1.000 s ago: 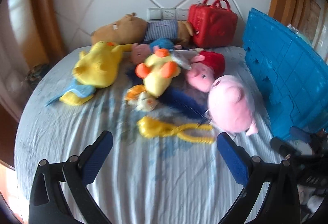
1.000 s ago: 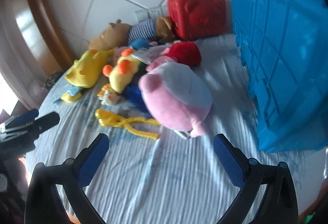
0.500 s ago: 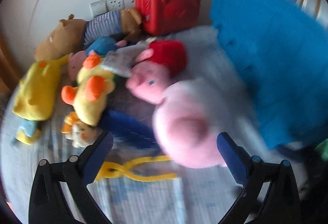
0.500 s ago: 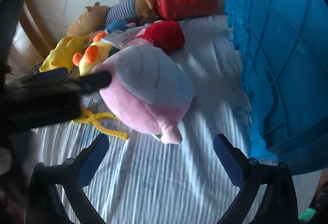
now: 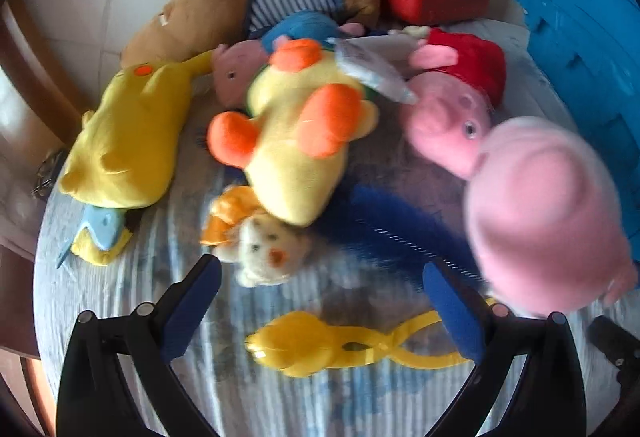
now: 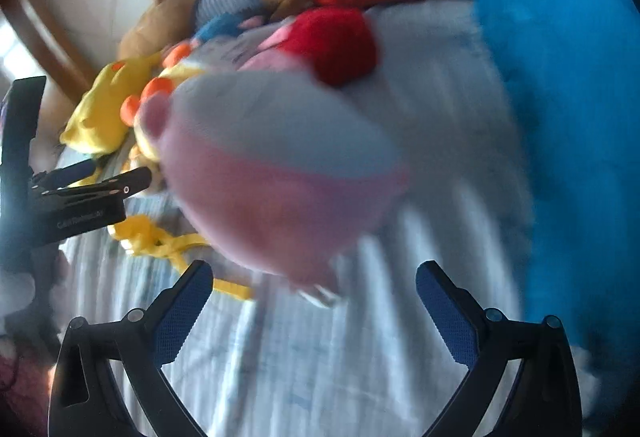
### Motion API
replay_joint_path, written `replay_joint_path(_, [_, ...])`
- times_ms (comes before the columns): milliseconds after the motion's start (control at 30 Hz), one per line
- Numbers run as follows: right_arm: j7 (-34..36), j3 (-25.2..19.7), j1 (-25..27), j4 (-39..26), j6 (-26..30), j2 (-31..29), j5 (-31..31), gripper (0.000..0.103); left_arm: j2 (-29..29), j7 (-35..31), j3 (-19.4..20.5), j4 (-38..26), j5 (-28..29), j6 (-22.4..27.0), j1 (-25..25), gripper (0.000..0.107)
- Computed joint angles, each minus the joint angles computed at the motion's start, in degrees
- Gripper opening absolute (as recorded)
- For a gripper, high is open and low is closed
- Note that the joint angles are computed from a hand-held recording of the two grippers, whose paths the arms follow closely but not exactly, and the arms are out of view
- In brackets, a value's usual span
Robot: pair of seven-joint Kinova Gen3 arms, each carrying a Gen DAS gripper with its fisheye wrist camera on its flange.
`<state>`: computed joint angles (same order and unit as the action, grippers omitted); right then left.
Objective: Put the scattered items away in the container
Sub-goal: 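Move both tools down toward the large pink-and-white plush pig, then close the right tool on the pink pig while the left tool presses its other side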
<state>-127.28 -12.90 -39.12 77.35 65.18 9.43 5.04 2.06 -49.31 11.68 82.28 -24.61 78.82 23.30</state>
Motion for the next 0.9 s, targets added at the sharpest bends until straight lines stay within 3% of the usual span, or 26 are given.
replay_joint_path(267, [16.4,-8.9,7.3,-3.0,-9.9,5.0,-17.2,0.103,-8.0,0.6,-1.6,4.7,-2.0,1.8,-6.6,0.103])
replay_joint_path(333, [19.9,-8.8,6.2,-4.2,-12.2,6.5,-19.8,0.103,-9.6,0.0,-1.5,5.7,-1.8,1.9,-8.5,0.103])
replay_joint_path(467, [17.5,-2.4,-2.8,-8.4,-10.5,7.7,-15.4,0.103,-11.8,-2.4,-1.7,7.1,2.7,-0.8,-11.2,0.103])
replay_joint_path(700, [13.4,-0.7,-2.1,-2.8,-9.7,3.7,-12.8,0.103,-10.4,-9.1,-0.5,6.7,14.9,-9.8,-10.8,0.103])
replay_joint_path(800, [12.8,-0.7,-1.0,-0.6,-9.7,2.5,-12.3,0.103,-7.4,-9.9,1.9,4.7,14.6,-11.7,-8.9,0.103])
replay_joint_path(900, [10.6,-0.5,-0.9,1.1,-9.2,1.7,-10.4,0.103,-2.7,-8.8,3.7,1.6,10.4,-10.0,-5.7,0.103])
